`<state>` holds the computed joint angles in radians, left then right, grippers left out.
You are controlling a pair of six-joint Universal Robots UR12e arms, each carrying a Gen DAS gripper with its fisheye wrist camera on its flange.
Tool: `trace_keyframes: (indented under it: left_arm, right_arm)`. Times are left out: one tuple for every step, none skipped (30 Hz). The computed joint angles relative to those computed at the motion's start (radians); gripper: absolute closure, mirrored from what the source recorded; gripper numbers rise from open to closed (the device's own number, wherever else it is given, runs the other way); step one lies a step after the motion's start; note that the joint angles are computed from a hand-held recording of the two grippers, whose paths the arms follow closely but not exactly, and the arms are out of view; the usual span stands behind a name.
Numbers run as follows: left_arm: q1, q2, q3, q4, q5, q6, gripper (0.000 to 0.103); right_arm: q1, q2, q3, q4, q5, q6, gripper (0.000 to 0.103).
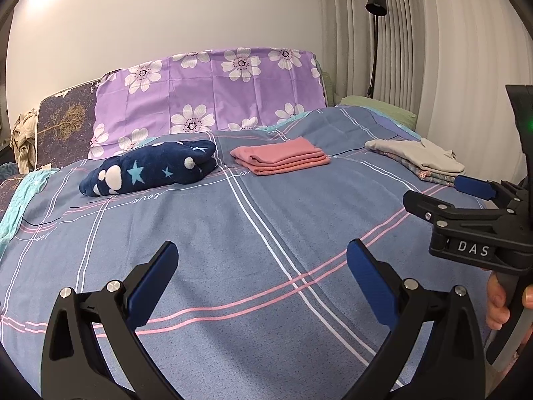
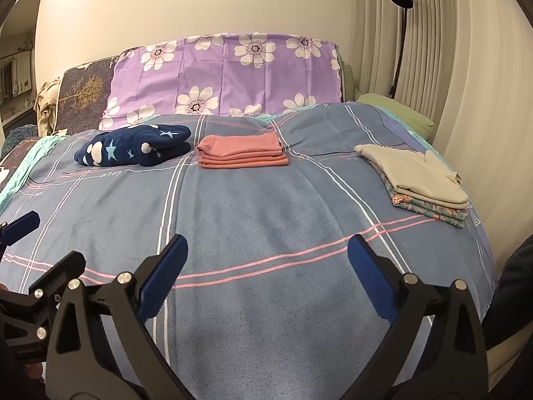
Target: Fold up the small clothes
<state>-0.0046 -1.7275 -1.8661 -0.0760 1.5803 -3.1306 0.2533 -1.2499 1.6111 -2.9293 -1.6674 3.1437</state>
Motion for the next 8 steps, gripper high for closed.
trace_keyframes:
  left_arm:
    - [-0.001, 0.0, 0.0, 0.0, 0.004, 0.0, 0.002]
    - [-0.001, 0.0, -0.001, 0.001, 0.005, 0.003, 0.002]
    - [-0.002, 0.001, -0.002, 0.002, 0.01, 0.005, 0.002]
    - [-0.003, 0.0, 0.0, 0.002, 0.015, 0.007, 0.002]
    - [-0.004, -0.001, -0.001, 0.001, 0.018, 0.008, 0.002]
    - [-0.005, -0.001, 0.0, 0.0, 0.021, 0.009, 0.002]
    - [-0.004, 0.0, 0.0, -0.002, 0.021, 0.009, 0.002]
    - [-0.004, 0.0, -0.001, -0.003, 0.021, 0.009, 0.002]
  right_arm:
    - [0.0, 0.0, 0.0, 0.001, -0.001, 0.0, 0.005]
    - [0.001, 0.0, 0.0, 0.001, -0.001, 0.001, 0.005]
    - [0.001, 0.0, 0.0, 0.001, -0.001, 0.0, 0.005]
    - [0.001, 0.0, 0.0, 0.001, -0.002, 0.0, 0.005]
    - [0.001, 0.001, -0.001, 0.0, -0.003, -0.003, 0.005]
    - [0.002, 0.002, -0.001, 0.0, -0.005, -0.005, 0.005]
    - [0.002, 0.002, 0.0, 0.0, -0.005, -0.006, 0.005]
    - [0.002, 0.003, -0.001, 0.003, -0.004, -0.008, 0.005]
